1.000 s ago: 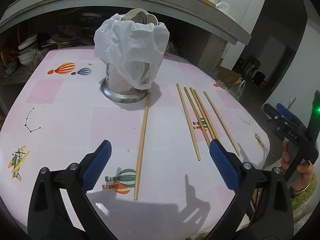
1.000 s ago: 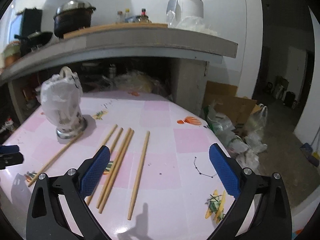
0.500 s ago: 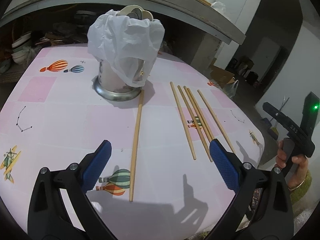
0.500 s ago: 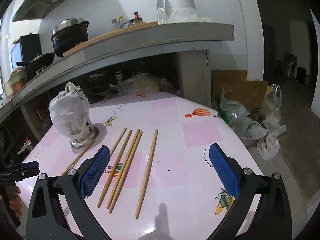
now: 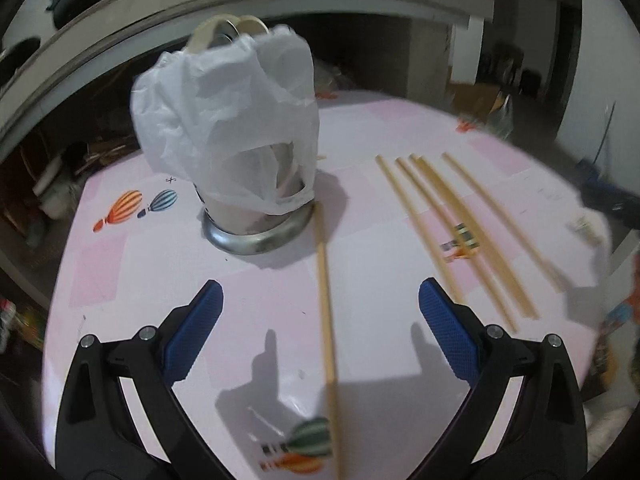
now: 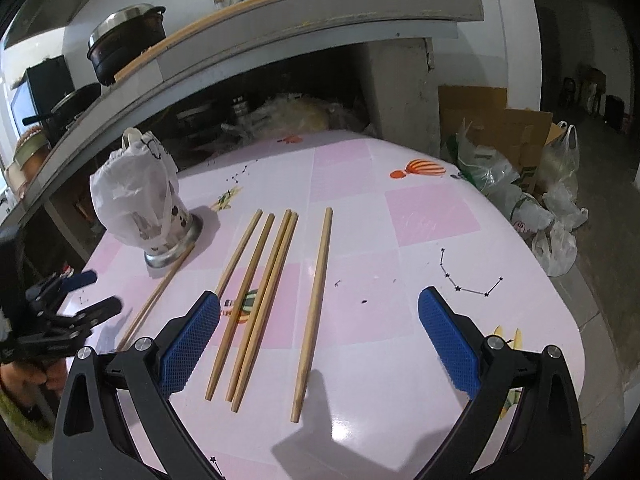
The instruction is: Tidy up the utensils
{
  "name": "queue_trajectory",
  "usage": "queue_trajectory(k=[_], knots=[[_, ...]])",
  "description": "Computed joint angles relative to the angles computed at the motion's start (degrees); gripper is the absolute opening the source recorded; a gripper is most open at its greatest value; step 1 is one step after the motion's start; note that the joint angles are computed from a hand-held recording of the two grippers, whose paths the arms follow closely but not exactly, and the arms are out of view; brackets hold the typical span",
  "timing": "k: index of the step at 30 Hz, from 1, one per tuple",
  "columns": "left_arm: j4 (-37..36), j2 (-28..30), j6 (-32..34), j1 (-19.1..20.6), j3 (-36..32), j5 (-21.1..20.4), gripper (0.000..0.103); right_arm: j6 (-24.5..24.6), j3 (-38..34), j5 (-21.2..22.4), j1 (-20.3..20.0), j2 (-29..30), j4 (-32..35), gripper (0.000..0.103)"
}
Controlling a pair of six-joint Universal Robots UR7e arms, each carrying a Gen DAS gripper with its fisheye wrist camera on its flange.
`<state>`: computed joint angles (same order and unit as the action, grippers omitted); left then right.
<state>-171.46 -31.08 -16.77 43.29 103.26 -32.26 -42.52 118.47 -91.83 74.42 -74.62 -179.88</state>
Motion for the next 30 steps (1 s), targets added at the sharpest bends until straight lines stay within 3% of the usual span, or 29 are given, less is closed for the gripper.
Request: queue_trajectory(k=[4,9,13,23,30], knots=[[7.61,1.03,-2.1,1.33,-3.28,1.26,0.093,0.25,-0.06,0.17,-0.29,0.04,1.0,0.097],[14.88,0.89,-6.97,2.49,-4.84,-0.17,0.067,0.52,-0.61,0.37,-0.6,0.03,2.02,0.097],[18.58,0.41,-9.59,2.85,-4.85,-1.36,0.055,1.25,-0.98,0.63,-0.84,0.06,2.81,0.097],[18.96,-0.57,-11.53,3.1,-3.56,-3.99,0.033,1.52,-0.58,1.07,-1.0,-0.54,2.75,0.097],[18.32,-1.3,-13.16,2.66,-2.08,-5.95,0.01,1.44,-0.47,1.3,-1.06,-0.73,2.83,0.097]])
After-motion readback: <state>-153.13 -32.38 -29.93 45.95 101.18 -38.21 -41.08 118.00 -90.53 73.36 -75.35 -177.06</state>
